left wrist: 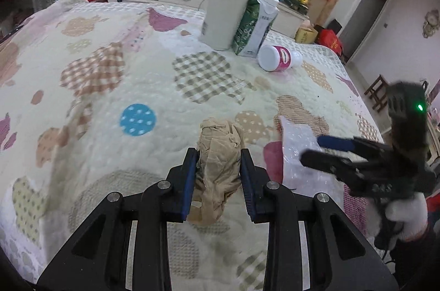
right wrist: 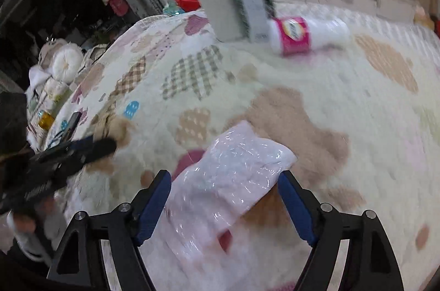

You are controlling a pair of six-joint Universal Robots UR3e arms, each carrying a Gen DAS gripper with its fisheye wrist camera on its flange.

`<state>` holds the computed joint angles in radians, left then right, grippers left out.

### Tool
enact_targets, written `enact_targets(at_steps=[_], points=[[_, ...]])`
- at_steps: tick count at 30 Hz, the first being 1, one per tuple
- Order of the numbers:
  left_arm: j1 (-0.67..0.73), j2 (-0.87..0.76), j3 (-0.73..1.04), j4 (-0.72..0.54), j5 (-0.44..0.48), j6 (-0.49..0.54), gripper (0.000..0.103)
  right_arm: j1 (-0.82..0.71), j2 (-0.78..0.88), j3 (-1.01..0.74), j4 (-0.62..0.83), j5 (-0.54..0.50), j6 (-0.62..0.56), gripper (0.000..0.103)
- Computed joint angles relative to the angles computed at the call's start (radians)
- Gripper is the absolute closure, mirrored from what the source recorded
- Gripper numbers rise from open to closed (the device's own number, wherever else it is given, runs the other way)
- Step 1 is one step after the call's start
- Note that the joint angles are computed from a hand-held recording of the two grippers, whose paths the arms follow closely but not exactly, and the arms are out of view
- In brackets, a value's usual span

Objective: Collect trash
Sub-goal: 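Grasp the tan crumpled paper with the left gripper while the right grasps the clear plastic bag, then carry the tan paper and clear plastic bag with both grippers to the black bin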

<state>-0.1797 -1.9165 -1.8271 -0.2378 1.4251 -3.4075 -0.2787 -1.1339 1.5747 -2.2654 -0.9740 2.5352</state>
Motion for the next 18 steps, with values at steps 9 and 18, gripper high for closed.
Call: enact_targets(at_steps=[9, 18], points=[[0.019, 0.045, -0.088, 0.067, -0.017, 0.001, 0.075, 0.088, -0.003, 0.065, -0.165, -0.084, 0.198, 0.011], [0.035, 0.055, -0.156, 0.107, -0.027, -0.015, 0.075, 0.183, 0.032, 0.165, -0.471, -0.244, 0.200, 0.032]])
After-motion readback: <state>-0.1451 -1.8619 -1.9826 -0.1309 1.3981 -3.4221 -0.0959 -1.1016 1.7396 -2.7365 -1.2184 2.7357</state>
